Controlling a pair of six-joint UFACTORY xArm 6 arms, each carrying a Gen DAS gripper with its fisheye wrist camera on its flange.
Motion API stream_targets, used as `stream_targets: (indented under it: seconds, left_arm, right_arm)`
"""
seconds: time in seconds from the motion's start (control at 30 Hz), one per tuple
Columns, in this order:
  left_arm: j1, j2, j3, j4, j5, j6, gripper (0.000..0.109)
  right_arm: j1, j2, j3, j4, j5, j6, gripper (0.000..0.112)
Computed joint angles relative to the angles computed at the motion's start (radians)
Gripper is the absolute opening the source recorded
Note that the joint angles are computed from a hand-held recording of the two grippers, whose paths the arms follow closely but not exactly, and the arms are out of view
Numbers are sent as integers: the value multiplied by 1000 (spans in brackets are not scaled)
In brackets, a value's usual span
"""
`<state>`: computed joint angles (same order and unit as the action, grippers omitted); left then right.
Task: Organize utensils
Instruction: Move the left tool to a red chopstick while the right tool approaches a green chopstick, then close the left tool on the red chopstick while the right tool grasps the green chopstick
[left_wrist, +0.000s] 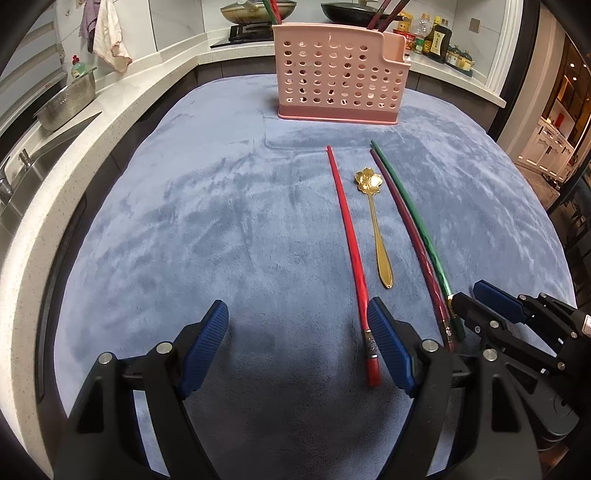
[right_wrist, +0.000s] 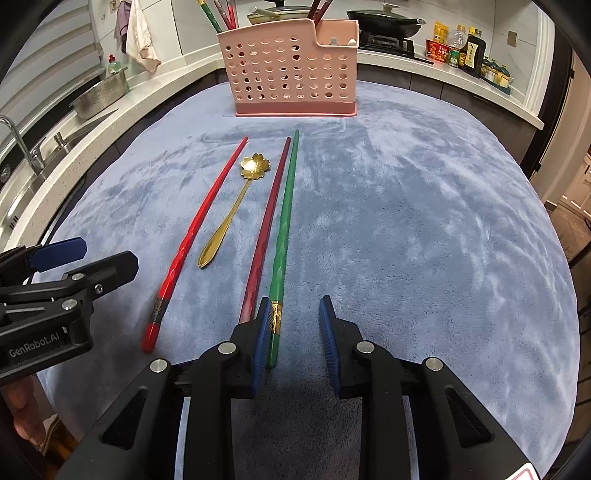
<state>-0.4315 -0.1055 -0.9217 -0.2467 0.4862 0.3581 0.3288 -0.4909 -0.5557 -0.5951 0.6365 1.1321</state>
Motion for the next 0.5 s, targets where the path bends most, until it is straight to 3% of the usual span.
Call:
stream_targets:
  seconds: [0.5]
  left_arm:
    - [-5, 6, 3, 4, 10, 3, 73]
  right_arm:
    - [-15, 32, 4, 12, -49, -8, 19]
